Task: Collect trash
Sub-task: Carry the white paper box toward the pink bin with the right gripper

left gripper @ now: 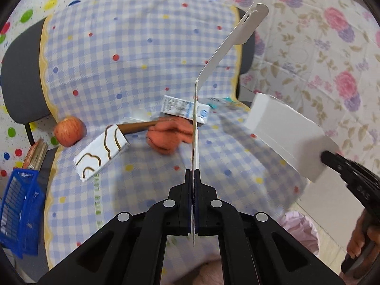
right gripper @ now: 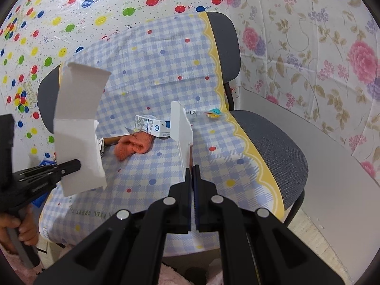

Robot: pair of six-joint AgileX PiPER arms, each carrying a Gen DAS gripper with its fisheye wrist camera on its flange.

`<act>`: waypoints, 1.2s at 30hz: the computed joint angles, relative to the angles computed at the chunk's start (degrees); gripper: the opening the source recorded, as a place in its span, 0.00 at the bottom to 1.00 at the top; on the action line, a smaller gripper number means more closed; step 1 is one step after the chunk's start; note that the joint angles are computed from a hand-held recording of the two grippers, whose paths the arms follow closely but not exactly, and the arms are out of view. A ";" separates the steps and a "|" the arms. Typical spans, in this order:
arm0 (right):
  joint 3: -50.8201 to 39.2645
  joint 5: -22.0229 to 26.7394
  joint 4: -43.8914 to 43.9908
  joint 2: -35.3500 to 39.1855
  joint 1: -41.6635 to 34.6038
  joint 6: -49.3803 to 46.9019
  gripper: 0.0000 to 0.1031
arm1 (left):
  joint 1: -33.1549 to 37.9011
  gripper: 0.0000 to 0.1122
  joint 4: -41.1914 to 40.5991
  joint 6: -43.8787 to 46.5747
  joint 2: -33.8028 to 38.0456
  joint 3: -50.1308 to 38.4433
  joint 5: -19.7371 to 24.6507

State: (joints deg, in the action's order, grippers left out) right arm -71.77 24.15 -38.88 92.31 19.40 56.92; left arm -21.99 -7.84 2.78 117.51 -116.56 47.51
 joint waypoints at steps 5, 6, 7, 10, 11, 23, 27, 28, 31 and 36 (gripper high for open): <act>4.46 1.43 -3.22 -4.45 1.91 2.90 0.02 | -3.25 0.01 -0.28 -0.30 -8.20 13.85 -6.54; 5.82 1.88 -4.24 -5.77 2.40 3.84 0.02 | -3.80 0.01 -0.44 -0.39 -8.76 14.82 -6.96; 7.35 2.56 -5.29 -7.30 2.97 4.83 0.02 | -4.44 0.01 -1.16 -0.01 -9.79 16.59 -7.56; 11.12 4.58 -8.03 -11.06 4.40 7.62 0.02 | -6.58 0.01 -2.09 0.52 -12.56 21.49 -9.74; 12.35 5.31 -8.89 -12.32 4.85 8.53 0.02 | -7.22 0.01 -2.32 0.63 -13.15 22.56 -10.27; 25.84 20.16 -15.55 -28.65 13.33 18.36 0.02 | -16.24 0.02 -0.13 -2.65 -20.48 34.08 -15.71; 29.77 27.50 -15.78 -34.23 17.66 20.75 0.02 | -19.06 0.02 -2.13 -0.88 -21.24 36.28 -16.90; 30.62 29.29 -15.75 -35.41 18.84 21.44 0.02 | -20.16 0.02 -2.88 0.10 -20.92 36.81 -17.50; 33.23 34.69 -14.98 -38.71 22.37 23.20 0.02 | -22.42 0.02 -4.10 1.30 -19.32 37.16 -18.33; 37.35 41.11 -13.54 -42.32 27.34 26.95 0.02 | -26.21 0.02 -4.97 1.99 -16.94 37.45 -20.52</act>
